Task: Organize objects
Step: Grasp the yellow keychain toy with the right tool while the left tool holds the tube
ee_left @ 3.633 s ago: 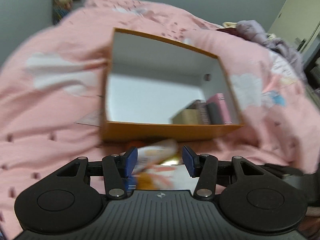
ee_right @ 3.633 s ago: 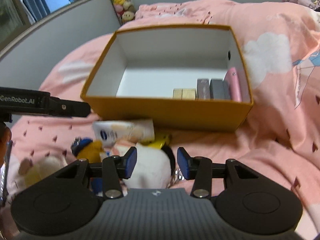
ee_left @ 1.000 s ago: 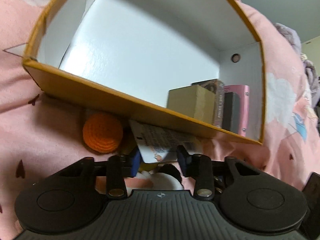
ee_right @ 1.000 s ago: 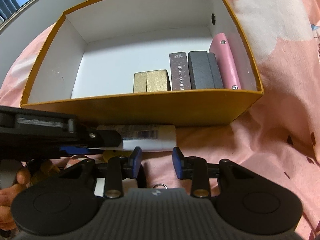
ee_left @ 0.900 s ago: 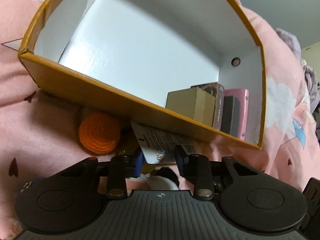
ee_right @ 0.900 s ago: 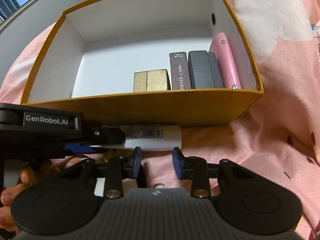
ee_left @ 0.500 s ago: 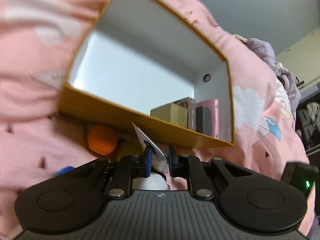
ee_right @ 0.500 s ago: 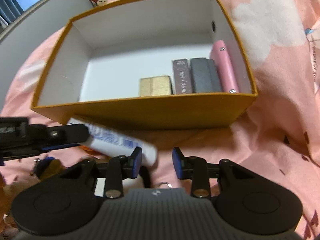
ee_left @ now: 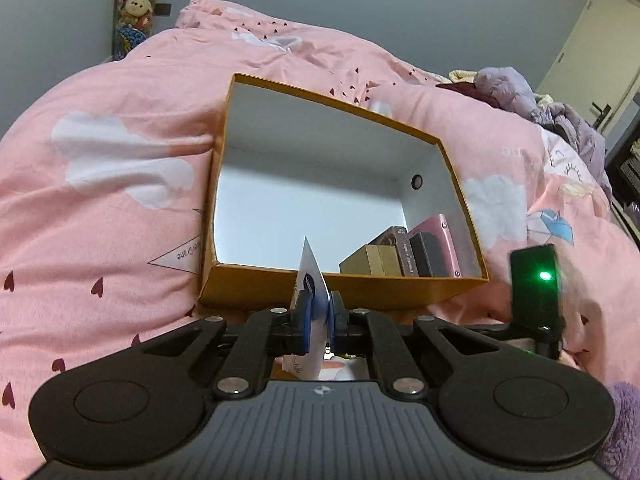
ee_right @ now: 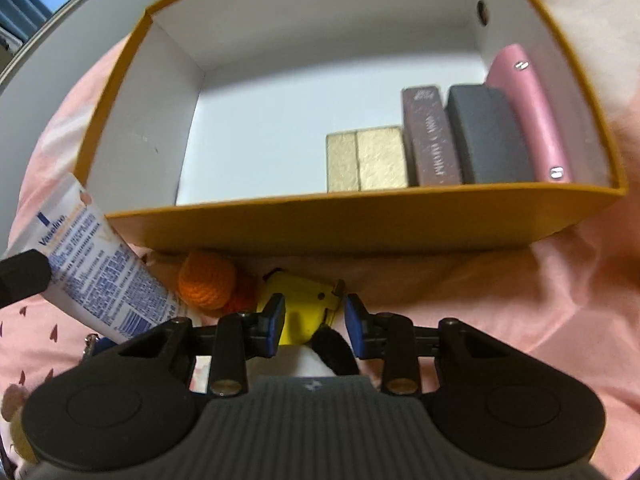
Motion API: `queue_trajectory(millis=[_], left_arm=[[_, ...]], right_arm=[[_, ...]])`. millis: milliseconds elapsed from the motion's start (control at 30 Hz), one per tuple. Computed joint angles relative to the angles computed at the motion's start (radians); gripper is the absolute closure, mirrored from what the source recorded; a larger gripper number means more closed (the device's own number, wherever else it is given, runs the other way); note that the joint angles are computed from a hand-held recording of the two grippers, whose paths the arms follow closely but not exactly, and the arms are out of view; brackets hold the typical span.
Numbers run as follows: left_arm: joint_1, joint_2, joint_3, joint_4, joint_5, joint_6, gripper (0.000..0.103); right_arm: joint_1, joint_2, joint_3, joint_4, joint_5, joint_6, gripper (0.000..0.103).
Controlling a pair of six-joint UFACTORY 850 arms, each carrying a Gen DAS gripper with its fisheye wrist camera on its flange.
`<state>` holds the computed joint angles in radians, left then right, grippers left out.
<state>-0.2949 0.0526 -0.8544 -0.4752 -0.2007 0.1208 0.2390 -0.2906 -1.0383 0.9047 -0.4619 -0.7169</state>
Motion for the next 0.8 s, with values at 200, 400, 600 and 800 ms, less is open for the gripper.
queue_trajectory(millis=[200,400,600,800], left_arm=[[0.009,-0.011,-0.016,0.076,-0.050,-0.067,0.094],[0.014,-0.017,-0.014,0.050,-0.050,-0.048,0.094],[0.014,-0.027,-0.019,0.058,-0.045,-0.056,0.093],[0.015,-0.033,-0.012,0.150,-0.034,-0.160,0.089]], right_arm=[[-0.014,-0.097,-0.058,0.031,-0.098,0.018,0.057],[-0.020,-0.135,-0.074,0.127,-0.124,-0.050,0.055],[-0.026,-0.106,-0.041,0.203,-0.111,-0.124,0.072],[0.032,0.009,0.037,0.223,-0.002,-0.318,0.082]])
